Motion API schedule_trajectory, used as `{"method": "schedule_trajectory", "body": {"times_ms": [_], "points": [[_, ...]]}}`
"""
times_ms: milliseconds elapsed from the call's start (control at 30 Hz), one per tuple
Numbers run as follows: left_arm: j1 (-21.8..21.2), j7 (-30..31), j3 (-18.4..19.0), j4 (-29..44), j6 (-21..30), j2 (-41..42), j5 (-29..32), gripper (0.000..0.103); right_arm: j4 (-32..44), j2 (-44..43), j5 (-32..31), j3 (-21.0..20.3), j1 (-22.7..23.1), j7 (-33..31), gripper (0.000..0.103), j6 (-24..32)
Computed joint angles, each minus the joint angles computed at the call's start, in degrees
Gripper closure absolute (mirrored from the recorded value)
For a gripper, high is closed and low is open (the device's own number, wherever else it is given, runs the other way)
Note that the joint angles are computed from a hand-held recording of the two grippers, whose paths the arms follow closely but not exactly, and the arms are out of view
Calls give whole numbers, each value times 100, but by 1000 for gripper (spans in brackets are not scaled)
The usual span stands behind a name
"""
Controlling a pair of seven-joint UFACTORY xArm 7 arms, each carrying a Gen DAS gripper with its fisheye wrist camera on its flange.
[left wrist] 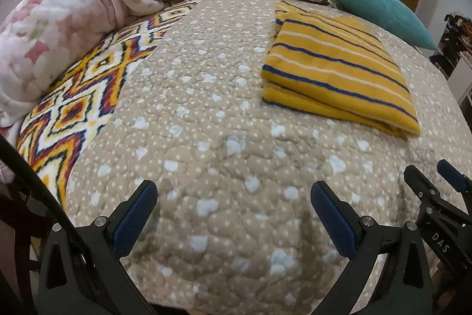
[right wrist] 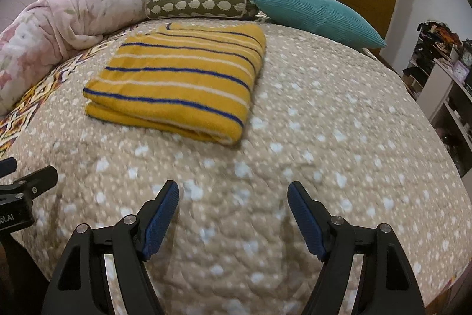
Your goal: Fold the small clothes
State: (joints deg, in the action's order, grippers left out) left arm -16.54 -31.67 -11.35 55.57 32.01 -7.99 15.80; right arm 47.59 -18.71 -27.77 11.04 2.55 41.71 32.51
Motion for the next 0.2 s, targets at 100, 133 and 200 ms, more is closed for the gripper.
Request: {"method": "schedule_trajectory", "body": {"times_ms": [100, 133, 200], "points": [[-8, 11, -11, 73, -29, 108, 62, 0, 115, 161, 76, -35, 50, -83, 22, -54], [-16, 11, -12, 101, -23, 147, 81, 0, 133, 202, 125, -63, 76, -131, 22, -73], [-53, 83, 1, 156, 12, 228, 32, 0, 147, 284, 273, -132, 135, -255, 22, -102]]}}
